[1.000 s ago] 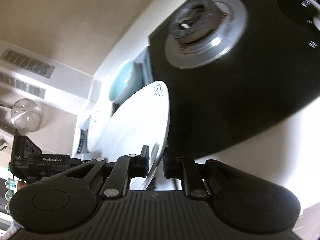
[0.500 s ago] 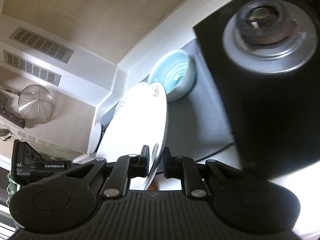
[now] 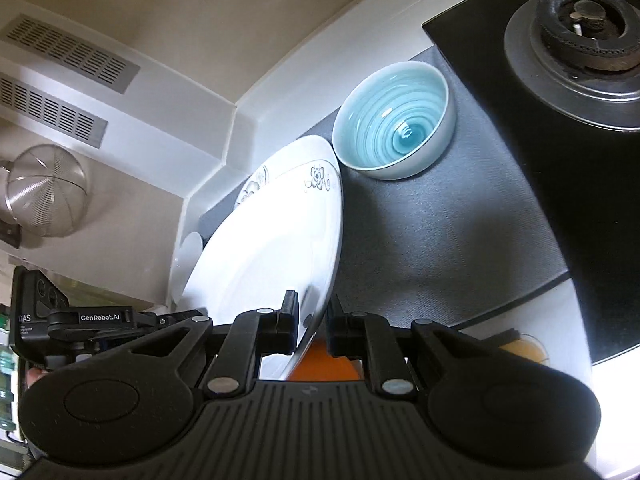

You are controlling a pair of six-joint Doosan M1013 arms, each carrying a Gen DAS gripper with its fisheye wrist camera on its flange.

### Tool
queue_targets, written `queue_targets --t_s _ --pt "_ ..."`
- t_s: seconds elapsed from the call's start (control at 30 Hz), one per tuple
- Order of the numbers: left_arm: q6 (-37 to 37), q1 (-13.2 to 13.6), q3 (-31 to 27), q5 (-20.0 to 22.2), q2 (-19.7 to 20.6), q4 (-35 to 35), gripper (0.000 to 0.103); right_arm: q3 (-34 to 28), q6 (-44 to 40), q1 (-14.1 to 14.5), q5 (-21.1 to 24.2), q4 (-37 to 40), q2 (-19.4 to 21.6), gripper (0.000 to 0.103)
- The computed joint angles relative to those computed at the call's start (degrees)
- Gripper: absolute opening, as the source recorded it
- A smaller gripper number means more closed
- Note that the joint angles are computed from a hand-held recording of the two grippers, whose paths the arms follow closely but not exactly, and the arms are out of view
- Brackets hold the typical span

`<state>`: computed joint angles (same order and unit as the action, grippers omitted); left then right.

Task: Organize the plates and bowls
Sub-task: 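Lower the white plate onto the other white plate and open both grippers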

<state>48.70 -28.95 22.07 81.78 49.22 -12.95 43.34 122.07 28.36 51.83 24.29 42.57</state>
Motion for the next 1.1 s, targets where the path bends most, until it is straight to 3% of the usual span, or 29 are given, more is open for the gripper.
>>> queue_targets --t_s 0.23,0.63,0.8,0.97,1.1 --pt "2.52 1.99 1.48 -1.41 0.61 -4.79 0.016 -5.08 4.86 1.01 3.66 -5.30 2.81 0.014" --pt "-1.37 2.88 -0.57 1.32 2.35 -3.44 0.016 -16.25 5.51 0.76 10.86 -4.14 9.82 0.014" --pt "-3.42 3.20 0.98 0.17 1.94 -4.74 0.015 -16.39 6.92 0.92 10.58 -5.34 10.02 0.014" --pt "-2.98 4.11 1.67 -0.24 1.96 -7.97 0.015 -13.69 9.33 1.05 7.12 -5.52 9.09 0.014" --pt "-2.82 5.11 3.61 -2.25 1.45 -11.35 0.015 -15.75 11.39 1.68 8.87 -8.55 10.03 0.013"
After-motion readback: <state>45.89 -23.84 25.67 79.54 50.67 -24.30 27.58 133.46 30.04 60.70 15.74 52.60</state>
